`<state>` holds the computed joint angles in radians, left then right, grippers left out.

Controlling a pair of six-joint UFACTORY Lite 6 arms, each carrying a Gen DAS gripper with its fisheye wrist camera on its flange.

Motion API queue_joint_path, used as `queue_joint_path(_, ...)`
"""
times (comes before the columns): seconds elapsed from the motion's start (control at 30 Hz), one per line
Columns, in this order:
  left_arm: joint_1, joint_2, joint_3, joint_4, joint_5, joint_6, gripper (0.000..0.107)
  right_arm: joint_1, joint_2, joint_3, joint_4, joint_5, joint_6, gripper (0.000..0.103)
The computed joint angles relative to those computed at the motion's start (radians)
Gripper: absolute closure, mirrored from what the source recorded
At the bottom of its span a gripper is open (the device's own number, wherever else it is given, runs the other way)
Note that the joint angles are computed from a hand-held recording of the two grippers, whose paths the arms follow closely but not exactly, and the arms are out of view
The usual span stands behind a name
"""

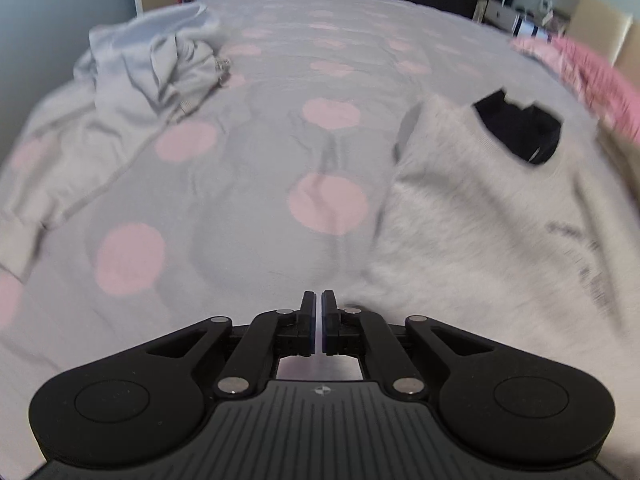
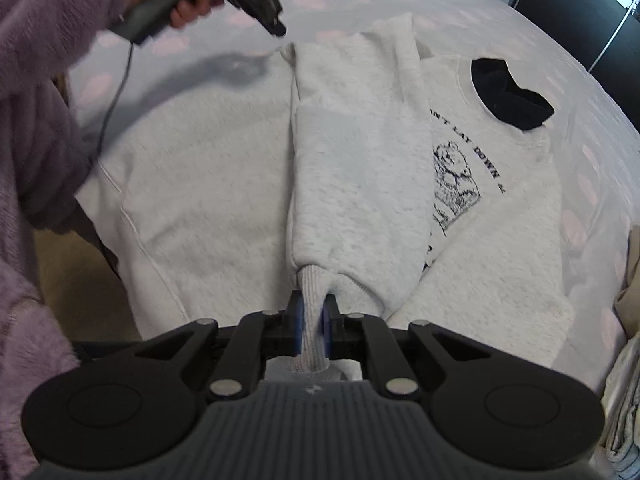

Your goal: Fold clothes

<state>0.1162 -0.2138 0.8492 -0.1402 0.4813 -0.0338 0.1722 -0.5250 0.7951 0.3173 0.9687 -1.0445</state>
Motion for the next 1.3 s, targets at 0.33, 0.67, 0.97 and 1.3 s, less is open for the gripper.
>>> queue_joint_path(0.33, 0.005, 0.076, 0.054, -0.19, 0.033, 0.028, 0.085, -0.018, 0.005, -0.004, 0.014, 0.011, 0.006, 0.092)
queue_joint_path(0.67, -0.011, 0.167, 0.084, -0.241, -0.017, 0.006, 0.102, -0.051, -0.011, 0.022, 0.05, 0.087, -0.087, 0.092)
queue_joint_path(0.97, 0.117, 0.16, 0.126, -0.426, 0.057, 0.238, 0.103, 0.263, 0.029, 0.19, 0.186, 0.301, 0.069, 0.092)
queue_joint_path(1.3, 0.227, 0.23, 0.156, -0.626, 0.129, 0.525, 0.103, 0.736, 0.174, 0.168, 0.302, 0.019, 0.414, 0.092)
